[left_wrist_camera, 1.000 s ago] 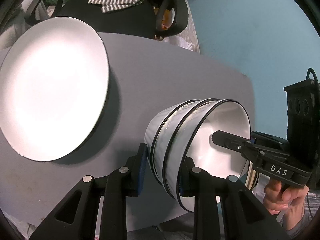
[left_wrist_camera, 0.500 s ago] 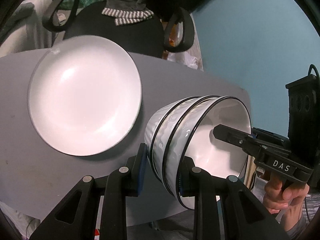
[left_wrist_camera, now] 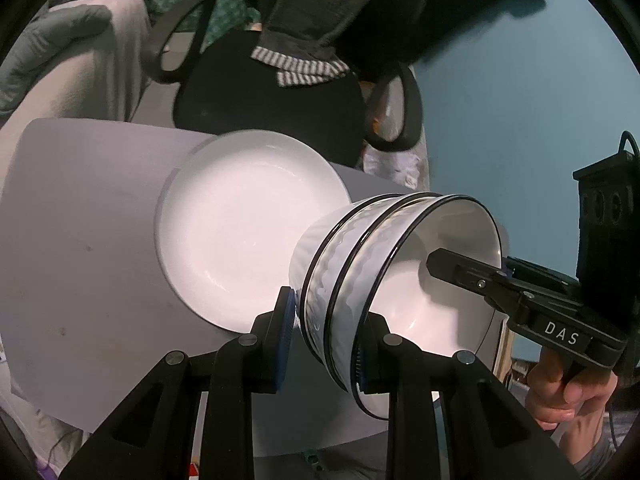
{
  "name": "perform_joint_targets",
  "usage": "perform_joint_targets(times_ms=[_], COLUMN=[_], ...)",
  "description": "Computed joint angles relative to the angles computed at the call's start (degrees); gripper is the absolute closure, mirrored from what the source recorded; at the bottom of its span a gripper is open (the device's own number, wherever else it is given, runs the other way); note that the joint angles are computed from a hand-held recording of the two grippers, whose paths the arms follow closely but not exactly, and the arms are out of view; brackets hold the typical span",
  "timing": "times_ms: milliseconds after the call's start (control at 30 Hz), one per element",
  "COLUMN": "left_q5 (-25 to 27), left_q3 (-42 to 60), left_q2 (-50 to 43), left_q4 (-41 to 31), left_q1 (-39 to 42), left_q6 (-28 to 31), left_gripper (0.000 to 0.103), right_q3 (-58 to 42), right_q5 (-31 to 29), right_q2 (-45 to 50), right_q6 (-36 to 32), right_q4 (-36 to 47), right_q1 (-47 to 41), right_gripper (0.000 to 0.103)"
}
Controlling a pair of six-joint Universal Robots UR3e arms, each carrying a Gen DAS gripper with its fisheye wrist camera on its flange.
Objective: Organize plates and bowls
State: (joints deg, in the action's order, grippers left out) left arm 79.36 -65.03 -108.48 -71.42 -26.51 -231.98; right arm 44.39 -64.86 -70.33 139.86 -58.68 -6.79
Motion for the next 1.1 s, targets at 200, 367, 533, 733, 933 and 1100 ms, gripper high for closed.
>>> perform_joint_targets(times_ms=[200, 367, 533, 733, 933, 1100], left_q5=[-1.0, -2.5, -2.9, -4.1, -4.5, -5.2], left_q3=[-9.1, -13.5, -14.6, -14.8, -14.6, -15.6], left_q2=[5.0, 5.5, 3.9, 3.9, 3.1, 3.6], left_q4=[2.7, 3.9, 4.9, 4.6, 4.7, 5.2], left_q1=[4.6, 7.9, 8.9, 9.4, 10.1, 10.8], left_q6=[1.8, 3.7, 4.1, 5.1, 5.9, 5.9], left_gripper=[0.078, 0.078, 0.078, 0.078, 0.078, 0.078], right_q3=[-2.1, -2.8, -3.8, -8.7, -12.2, -14.5], right_q5=[0.7, -0.2, -1.6, -2.6, -3.2, -4.6], right_q2=[3.6, 7.3, 10.4, 13.9, 16.2, 18.0], right_q6=[4.0, 7.7, 10.4, 12.0, 13.0, 13.6], right_q4=[-2.8, -6.1, -8.6, -8.1, -7.2, -5.7], right_q1=[5.4, 9.3, 11.8, 13.0, 13.9, 14.3], right_gripper=[0.08, 0.08, 0.08, 0.08, 0.08, 0.081])
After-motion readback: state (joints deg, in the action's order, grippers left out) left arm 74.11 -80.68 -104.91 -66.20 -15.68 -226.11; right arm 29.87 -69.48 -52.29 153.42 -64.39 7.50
